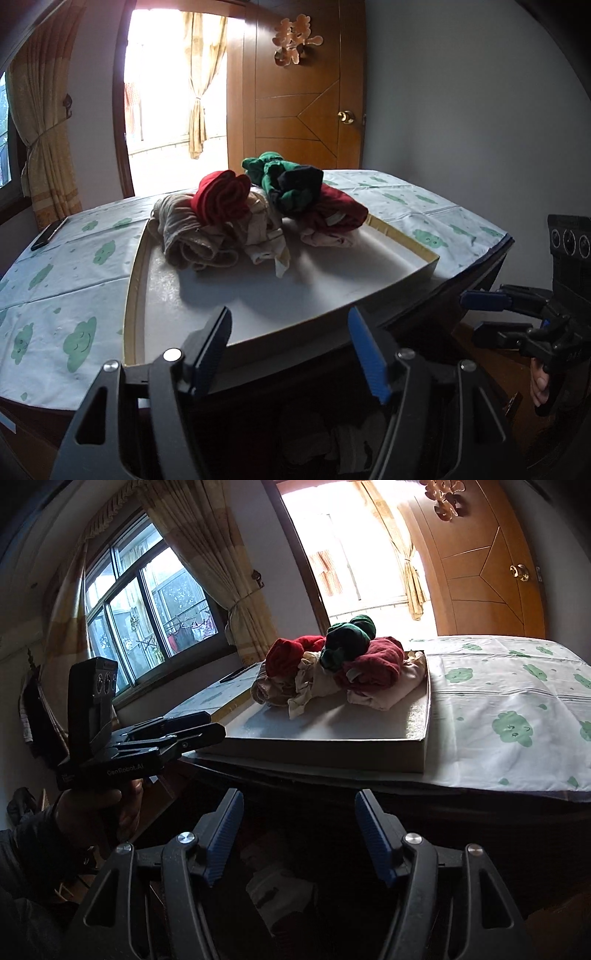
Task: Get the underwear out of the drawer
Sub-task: 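Move both grippers down from the lid into the open drawer, then grasp the grey sock with the left gripper while right grasps the maroon sock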
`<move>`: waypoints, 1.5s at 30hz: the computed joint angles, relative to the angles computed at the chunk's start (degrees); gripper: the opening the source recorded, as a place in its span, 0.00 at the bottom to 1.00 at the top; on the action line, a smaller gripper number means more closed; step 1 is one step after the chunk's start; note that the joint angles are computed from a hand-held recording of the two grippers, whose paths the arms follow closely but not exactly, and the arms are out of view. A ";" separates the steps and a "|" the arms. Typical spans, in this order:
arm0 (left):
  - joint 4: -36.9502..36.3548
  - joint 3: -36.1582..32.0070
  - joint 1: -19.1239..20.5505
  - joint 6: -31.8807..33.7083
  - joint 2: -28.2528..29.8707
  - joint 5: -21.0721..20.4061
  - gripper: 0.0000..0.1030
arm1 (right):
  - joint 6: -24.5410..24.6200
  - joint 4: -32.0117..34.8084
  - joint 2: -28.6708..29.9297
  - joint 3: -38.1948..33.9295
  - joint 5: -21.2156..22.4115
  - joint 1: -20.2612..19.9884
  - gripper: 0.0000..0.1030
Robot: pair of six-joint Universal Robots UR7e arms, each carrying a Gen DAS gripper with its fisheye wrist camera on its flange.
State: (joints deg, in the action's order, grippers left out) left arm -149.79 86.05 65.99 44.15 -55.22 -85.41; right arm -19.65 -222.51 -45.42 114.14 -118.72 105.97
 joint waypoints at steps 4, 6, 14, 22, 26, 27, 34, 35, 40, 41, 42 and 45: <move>-0.56 2.19 0.84 1.35 -1.40 1.52 0.64 | -0.85 0.48 1.40 0.53 -0.98 -0.32 0.63; -0.34 2.93 1.31 1.87 -2.03 1.86 0.64 | -1.33 1.02 1.98 0.62 -1.92 -0.43 0.63; 2.53 4.17 2.27 2.43 -2.45 5.71 0.64 | -3.58 6.24 2.96 0.10 -5.38 -0.24 0.63; 6.60 5.00 1.72 3.92 -1.85 10.32 0.64 | -2.96 16.80 3.13 -1.67 -8.52 -0.33 0.63; 7.94 5.41 1.36 4.68 -1.56 11.98 0.65 | -2.27 21.01 3.25 -2.46 -9.73 -0.27 0.63; 8.23 5.54 1.33 4.93 -1.53 12.33 0.65 | -1.61 22.71 3.23 -2.79 -10.42 -0.32 0.63; 8.05 6.82 0.29 6.80 -1.18 15.02 0.73 | 3.05 31.42 3.12 -4.23 -12.39 -0.79 0.63; 8.15 6.84 0.23 7.01 -1.14 15.26 0.73 | 3.39 32.52 3.13 -4.50 -12.65 -0.79 0.63; 8.65 7.07 -0.42 7.02 -0.70 16.71 0.73 | 2.68 37.90 3.69 -6.70 -16.73 -0.02 0.63; 8.30 7.23 -0.65 6.90 -0.37 16.98 0.73 | 2.74 38.88 3.47 -6.92 -16.57 0.05 0.63; 8.12 7.42 -0.69 6.94 -0.37 17.14 0.73 | 2.72 39.71 3.36 -7.15 -16.28 0.01 0.63; 8.27 7.61 -0.82 7.06 -0.41 17.44 0.73 | 2.76 42.72 3.67 -8.21 -16.74 -0.13 0.63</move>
State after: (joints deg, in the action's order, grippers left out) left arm -141.52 93.66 65.17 51.20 -55.62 -67.98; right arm -16.89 -179.79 -41.75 105.93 -135.46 105.84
